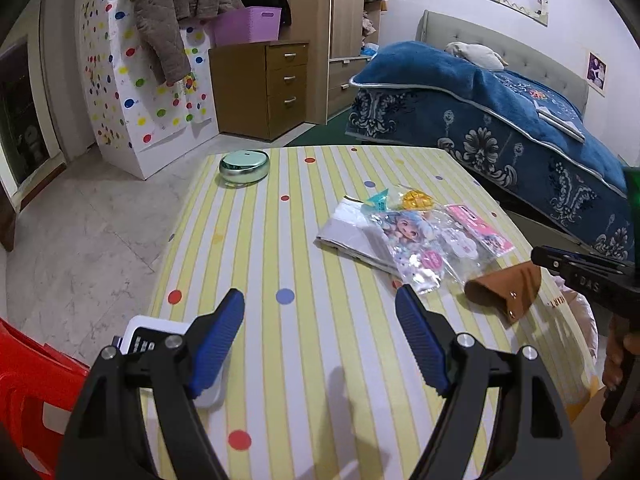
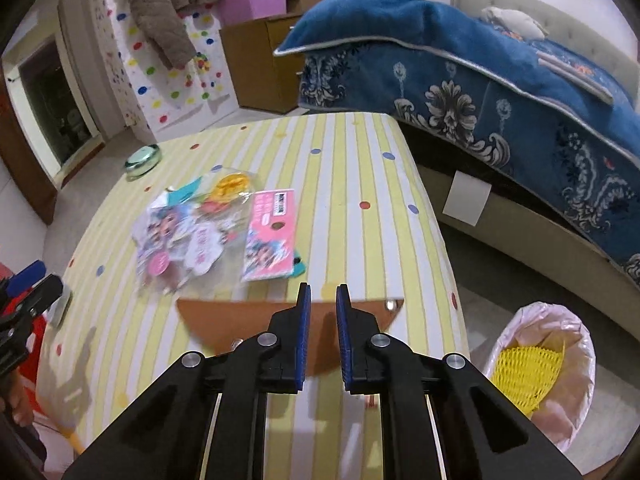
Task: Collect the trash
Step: 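Reach the right tool to the brown leather semicircle and grasp it, then lift the brown leather piece off the table with the right tool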
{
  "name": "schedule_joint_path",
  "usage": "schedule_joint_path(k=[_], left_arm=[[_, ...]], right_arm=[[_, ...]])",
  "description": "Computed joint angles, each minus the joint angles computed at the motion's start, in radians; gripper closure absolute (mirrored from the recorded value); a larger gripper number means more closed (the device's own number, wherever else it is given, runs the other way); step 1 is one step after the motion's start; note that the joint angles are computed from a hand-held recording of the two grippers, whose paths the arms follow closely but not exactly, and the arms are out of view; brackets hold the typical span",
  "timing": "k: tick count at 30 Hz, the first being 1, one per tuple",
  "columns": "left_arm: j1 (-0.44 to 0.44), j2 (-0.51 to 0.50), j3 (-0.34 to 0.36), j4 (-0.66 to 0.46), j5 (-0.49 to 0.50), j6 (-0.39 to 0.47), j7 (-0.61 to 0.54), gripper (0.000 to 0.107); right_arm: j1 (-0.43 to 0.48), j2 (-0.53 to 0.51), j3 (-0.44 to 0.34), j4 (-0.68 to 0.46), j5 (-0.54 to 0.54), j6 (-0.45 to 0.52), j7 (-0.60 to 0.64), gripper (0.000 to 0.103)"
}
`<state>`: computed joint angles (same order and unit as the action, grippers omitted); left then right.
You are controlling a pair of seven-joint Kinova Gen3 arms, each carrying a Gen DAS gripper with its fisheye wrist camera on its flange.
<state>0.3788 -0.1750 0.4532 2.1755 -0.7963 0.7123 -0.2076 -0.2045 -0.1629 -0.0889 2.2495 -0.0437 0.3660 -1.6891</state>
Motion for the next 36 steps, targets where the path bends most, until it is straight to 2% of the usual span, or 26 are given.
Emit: schedule_joint_path(k=[4, 7, 9, 20, 23, 26, 31, 36], left_arm=[[-0.004, 0.014, -0.011, 0.000, -0.012, -0.013, 0.010, 0.032], [0.001, 0.017, -0.022, 0.003, -0.002, -0.023, -0.001, 0.032], [0.003, 0.019, -0.024, 0.003, 0.000, -0.022, -0.002, 0.032], [0.022, 0.004, -0.008, 0.014, 0.025, -0.007, -0.010, 0.032], [0.026, -0.004, 0.007, 0.019, 0.031, 0.006, -0.007, 0.032], [0.028, -0.022, 0.016, 0.023, 0.043, 0.016, -0.010, 0.031], [0.008, -0.051, 0.034, 0.031, 0.063, 0.022, -0.020, 0.031], [-0.020, -0.070, 0.046, 0.038, 0.081, 0.008, -0.035, 0.031]], right_arm=[[0.007, 0.048, 0.000, -0.022, 0.014, -0.008, -0.010, 0.090], [-0.004, 0.081, 0.034, -0.038, -0.041, 0.019, 0.055, 0.090], [0.003, 0.073, 0.027, -0.030, -0.040, 0.024, 0.055, 0.090], [-0.014, -0.092, 0.020, 0.060, -0.083, 0.120, 0.059, 0.088], [0.012, -0.143, -0.012, 0.077, -0.048, 0.112, 0.021, 0.088], [-0.043, -0.202, 0.051, 0.090, -0.096, 0.141, 0.070, 0.088], [-0.099, -0.273, 0.028, 0.117, -0.123, 0.216, 0.124, 0.088], [-0.155, -0.274, -0.011, 0.136, -0.166, 0.228, 0.151, 0.090]])
